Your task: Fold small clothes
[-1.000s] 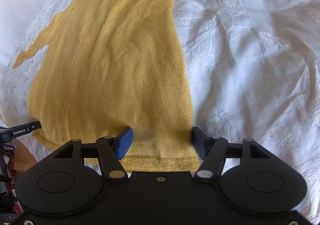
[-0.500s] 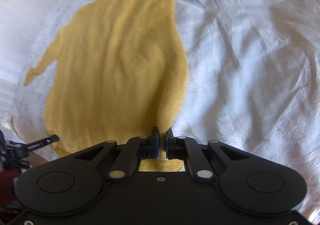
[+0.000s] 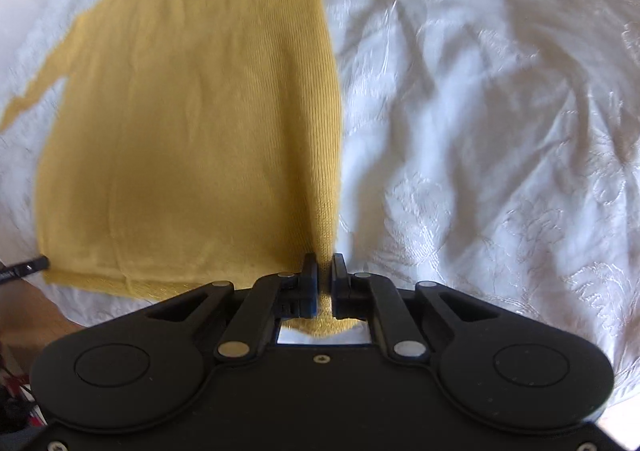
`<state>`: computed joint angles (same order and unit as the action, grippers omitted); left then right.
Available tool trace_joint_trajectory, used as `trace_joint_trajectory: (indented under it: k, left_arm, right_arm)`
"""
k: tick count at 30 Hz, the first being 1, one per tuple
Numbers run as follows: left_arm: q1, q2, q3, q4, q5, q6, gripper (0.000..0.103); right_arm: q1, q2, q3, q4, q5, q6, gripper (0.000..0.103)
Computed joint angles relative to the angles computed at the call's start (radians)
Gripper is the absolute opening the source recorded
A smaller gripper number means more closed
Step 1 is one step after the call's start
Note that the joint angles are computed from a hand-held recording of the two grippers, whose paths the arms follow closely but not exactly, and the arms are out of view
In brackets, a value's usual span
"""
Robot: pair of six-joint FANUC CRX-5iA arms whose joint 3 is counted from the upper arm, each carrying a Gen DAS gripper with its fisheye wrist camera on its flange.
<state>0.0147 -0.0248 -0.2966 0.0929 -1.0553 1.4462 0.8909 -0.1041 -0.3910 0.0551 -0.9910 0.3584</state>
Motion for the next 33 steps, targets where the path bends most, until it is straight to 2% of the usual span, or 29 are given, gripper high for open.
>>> trace_joint_trajectory:
  k: [2,3,4,5,6,7,8,10,11,14,17,22,26,33]
  left_arm:
    - [-0.008,0.005,0.024,-0.015,-0.009,-0.003,0.008]
    - [-0.013,0.002,0.033,-0.024,-0.005,0.001,0.008]
    - [-0.015,-0.003,0.042,-0.024,0.001,0.002,0.009]
    - [-0.014,-0.014,0.045,-0.023,0.011,0.001,0.012]
    - [-0.017,-0.023,0.050,-0.024,0.021,0.003,0.025]
    - [-0.016,-0.030,0.056,-0.016,0.035,0.002,0.038]
    - [-0.015,-0.039,0.055,-0.001,0.053,-0.003,0.044]
    - [-0.014,-0.041,0.060,0.038,0.086,-0.014,0.066]
    - [-0.013,-0.036,0.064,0.064,0.098,-0.028,0.067]
    - [-0.036,0.001,0.093,0.110,0.122,-0.048,0.073]
    - [-0.060,0.044,0.118,0.149,0.145,-0.074,0.074]
    - [-0.091,0.079,0.138,0.201,0.135,-0.092,0.082]
    - [-0.124,0.093,0.172,0.157,0.129,-0.052,0.094]
    - [-0.186,0.139,0.256,0.048,0.068,0.109,0.095]
  right_arm:
    - [0.008,0.004,0.008,0.018,-0.030,-0.032,0.024]
    - [0.016,0.001,0.008,0.035,-0.045,-0.055,0.037]
    - [0.026,-0.001,0.010,0.058,-0.069,-0.084,0.045]
    - [0.035,-0.005,0.012,0.081,-0.088,-0.113,0.058]
    - [0.042,-0.012,0.013,0.102,-0.103,-0.142,0.064]
    - [0.051,-0.021,0.009,0.123,-0.112,-0.176,0.064]
    - [0.060,-0.030,0.006,0.142,-0.121,-0.209,0.065]
    - [0.077,-0.042,0.005,0.190,-0.133,-0.273,0.070]
    - [0.084,-0.042,0.007,0.216,-0.129,-0.298,0.075]
    - [0.082,-0.026,0.039,0.274,-0.123,-0.330,0.078]
    - [0.079,0.007,0.081,0.334,-0.102,-0.349,0.086]
    - [0.069,0.044,0.132,0.400,-0.076,-0.365,0.095]
    - [0.053,0.063,0.151,0.400,-0.046,-0.336,0.097]
    - [-0.005,0.044,0.133,0.358,0.013,-0.239,0.100]
